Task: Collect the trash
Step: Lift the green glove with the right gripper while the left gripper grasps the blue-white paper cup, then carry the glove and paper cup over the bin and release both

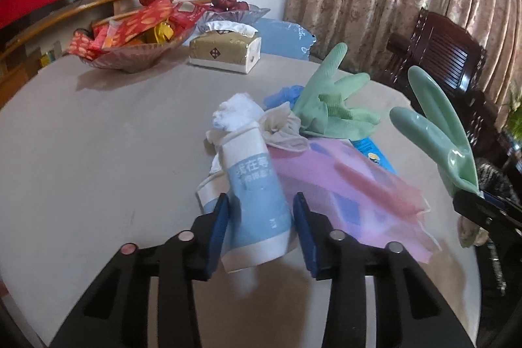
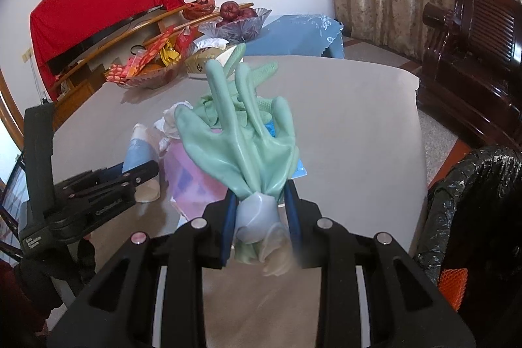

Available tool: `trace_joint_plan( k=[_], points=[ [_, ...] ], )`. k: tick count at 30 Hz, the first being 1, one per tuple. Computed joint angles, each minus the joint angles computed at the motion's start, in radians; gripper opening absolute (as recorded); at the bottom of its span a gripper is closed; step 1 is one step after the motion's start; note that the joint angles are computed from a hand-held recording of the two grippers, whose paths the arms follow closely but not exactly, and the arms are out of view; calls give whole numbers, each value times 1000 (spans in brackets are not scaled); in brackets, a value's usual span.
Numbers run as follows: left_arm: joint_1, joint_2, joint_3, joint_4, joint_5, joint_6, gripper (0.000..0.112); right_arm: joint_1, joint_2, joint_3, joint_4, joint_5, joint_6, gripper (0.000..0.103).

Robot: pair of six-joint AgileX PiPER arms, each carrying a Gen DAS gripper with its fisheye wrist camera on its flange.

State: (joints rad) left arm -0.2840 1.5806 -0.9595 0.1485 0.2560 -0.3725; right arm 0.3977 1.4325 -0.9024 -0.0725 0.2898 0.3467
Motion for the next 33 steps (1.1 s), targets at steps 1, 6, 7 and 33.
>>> trace_joint_plan(
  k=[1, 6, 7, 33],
  points=[
    [10, -4, 3, -40, 1, 40, 37, 3, -6, 1, -8, 3, 8, 27],
    [45, -69, 47, -157, -2, 167, 36, 6, -44, 10, -6, 18, -2, 27],
    [44, -79, 47, -159, 1, 170, 36, 6, -51, 12, -10, 21, 0, 27],
    [-396, -7, -250, 88, 86, -48, 36, -432, -485, 158, 193, 202, -311, 27]
  ],
)
